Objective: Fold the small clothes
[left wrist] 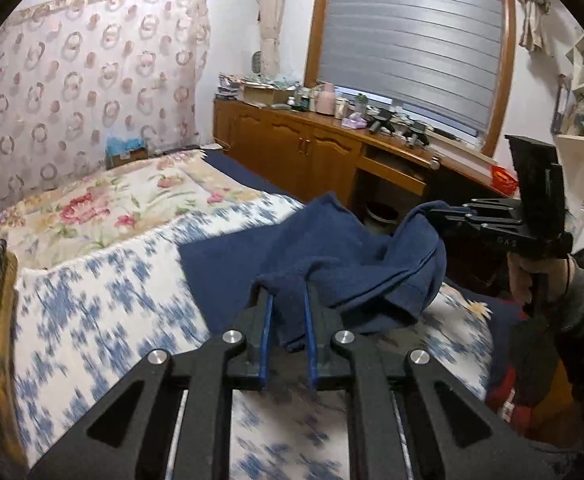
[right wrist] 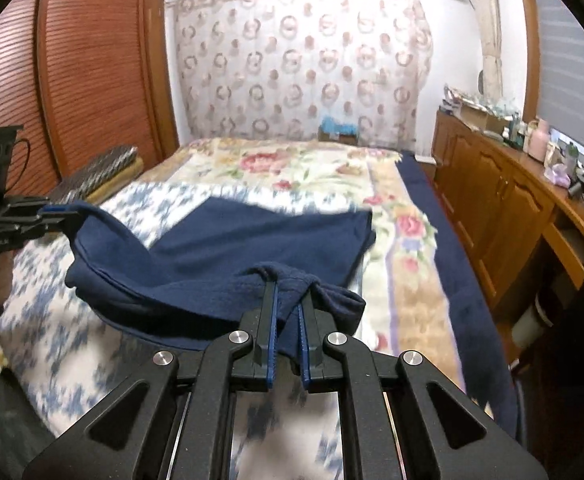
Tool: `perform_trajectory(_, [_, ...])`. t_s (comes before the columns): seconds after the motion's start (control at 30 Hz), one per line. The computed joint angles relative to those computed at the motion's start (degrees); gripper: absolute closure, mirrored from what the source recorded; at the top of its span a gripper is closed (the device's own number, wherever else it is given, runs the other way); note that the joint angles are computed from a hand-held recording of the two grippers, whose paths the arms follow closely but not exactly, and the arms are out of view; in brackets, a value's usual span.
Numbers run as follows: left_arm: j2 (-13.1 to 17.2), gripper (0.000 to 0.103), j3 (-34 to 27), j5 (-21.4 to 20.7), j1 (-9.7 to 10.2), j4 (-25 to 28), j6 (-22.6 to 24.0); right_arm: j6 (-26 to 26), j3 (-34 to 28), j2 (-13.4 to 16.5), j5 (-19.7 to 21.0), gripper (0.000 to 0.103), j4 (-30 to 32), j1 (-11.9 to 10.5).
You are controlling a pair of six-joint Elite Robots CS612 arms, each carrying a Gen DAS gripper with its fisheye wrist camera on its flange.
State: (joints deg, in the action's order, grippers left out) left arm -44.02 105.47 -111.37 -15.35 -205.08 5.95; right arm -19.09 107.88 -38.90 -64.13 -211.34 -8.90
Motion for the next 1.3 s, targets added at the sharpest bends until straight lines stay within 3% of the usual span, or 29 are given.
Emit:
perform_trajectory(0.47, [4.35, 0.092, -10.99, 2.9, 1.2, 9.28, -1.16, 1.93, -11.13, 3.21, 0.21, 0.097, 6.02, 0.93])
perform_trajectory(0.83, [8.05, 0.089, -18.18, 3.75, 1.36, 20.67, -0.55, 1.41, -20.67, 7.16, -2.84, 0.096, 19.14, 2.02])
perform_trajectory(0.93, [7.95, 0.082, -18.29, 3.35, 1.58, 21.29, 0.16, 1.92, -21.76, 7.77, -3.09, 0.096, 20.43, 1.94])
perform_trajectory(1.0, [7.59, 0.066, -17.65, 3.46, 1.71, 20.48, 0.48, 2.61, -21.73, 7.82, -2.51, 0.087, 19.92, 1.74])
perform_trajectory(1.03, [7.36, 0.062, -17.18, 2.46, 1.98, 20.11, 0.76, 3.09, -21.68, 7.79, -3.04, 0.083, 19.21, 1.77])
perform_trajectory(1.1, [7.16, 0.056, -16.7, 1.44, 2.4, 20.06, 0.94, 3.61, -21.18, 7.46, -4.15, 0.065, 17.19, 1.8])
perform_trajectory(1.3, [7.32, 0.052, -16.39, 1.58, 2.55, 22.87, 3.09, 2.97, -18.11, 5.9, -3.33, 0.054, 12.53, 0.87])
